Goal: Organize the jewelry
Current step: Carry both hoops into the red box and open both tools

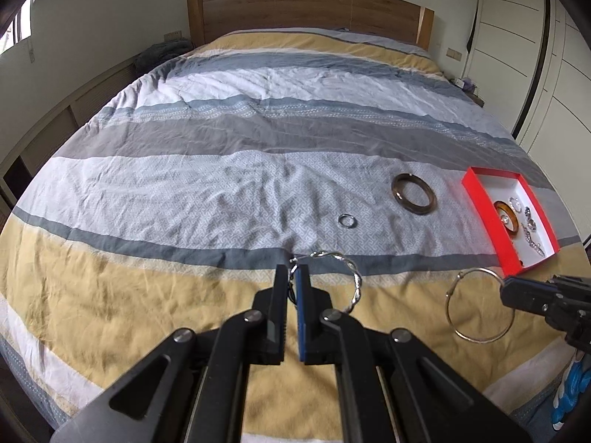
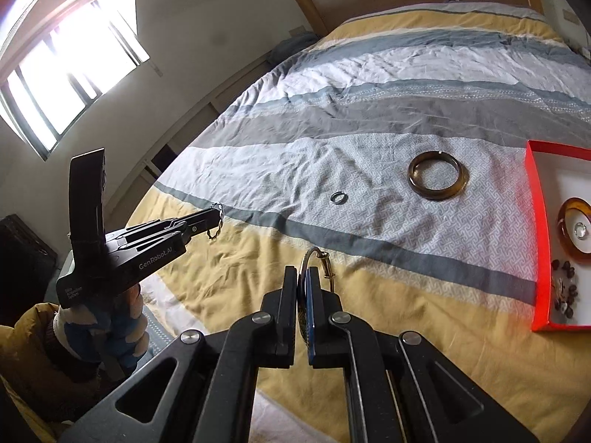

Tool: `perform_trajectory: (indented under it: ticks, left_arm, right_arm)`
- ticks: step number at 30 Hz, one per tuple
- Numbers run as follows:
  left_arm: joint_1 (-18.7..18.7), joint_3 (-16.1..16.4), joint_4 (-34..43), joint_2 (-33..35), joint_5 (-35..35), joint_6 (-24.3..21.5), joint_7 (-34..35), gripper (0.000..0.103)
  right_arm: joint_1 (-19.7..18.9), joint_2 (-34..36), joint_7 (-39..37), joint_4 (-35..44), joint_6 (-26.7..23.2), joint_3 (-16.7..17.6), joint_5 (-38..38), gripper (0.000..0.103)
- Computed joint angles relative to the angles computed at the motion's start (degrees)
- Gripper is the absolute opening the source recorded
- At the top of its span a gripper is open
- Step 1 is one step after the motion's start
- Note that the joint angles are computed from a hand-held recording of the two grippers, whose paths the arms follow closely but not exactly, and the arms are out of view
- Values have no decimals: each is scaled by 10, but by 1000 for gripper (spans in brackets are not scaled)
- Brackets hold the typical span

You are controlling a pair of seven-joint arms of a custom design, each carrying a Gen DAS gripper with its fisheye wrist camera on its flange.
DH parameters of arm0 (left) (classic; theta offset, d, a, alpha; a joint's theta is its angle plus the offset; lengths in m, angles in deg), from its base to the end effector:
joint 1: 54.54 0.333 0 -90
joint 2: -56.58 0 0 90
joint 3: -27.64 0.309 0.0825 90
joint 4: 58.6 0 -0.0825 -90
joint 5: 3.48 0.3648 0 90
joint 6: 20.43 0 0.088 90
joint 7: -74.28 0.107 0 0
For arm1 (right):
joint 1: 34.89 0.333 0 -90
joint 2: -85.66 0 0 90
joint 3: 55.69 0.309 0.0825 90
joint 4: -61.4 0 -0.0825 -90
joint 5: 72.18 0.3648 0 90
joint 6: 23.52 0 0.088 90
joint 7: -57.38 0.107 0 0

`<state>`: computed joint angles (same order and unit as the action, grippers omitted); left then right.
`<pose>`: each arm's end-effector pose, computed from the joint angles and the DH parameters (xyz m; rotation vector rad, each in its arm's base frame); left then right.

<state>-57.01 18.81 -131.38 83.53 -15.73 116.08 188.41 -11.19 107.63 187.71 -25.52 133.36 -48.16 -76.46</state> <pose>0.7113 -0.1159 0.5610 -1.3969 2.2816 -0.8351 0.6072 0.3517 0.5443 -1.5181 1.7376 -0.1827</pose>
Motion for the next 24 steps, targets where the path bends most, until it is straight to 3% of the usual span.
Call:
perform_trajectory:
  ticks: [8,13,18,24]
  left_arm:
    - [10,-6,-99,-90,-28,20,28,4]
    - [-3,-13,-115,-113,-42,12,35,4]
    - [-34,-27,-95,-105,-43,2,42,4]
    - [-88,-45,-6,-38,-23,-29,35,4]
  right_arm:
    - [34,-91,101,-93,28,-26,-78,5]
    - [33,-154,182,-160,41,-33,-150,5]
    - [1,-221,254,-229,43,-30,-220,5]
    - [-60,-289,289,-300,43,-25,-260,5]
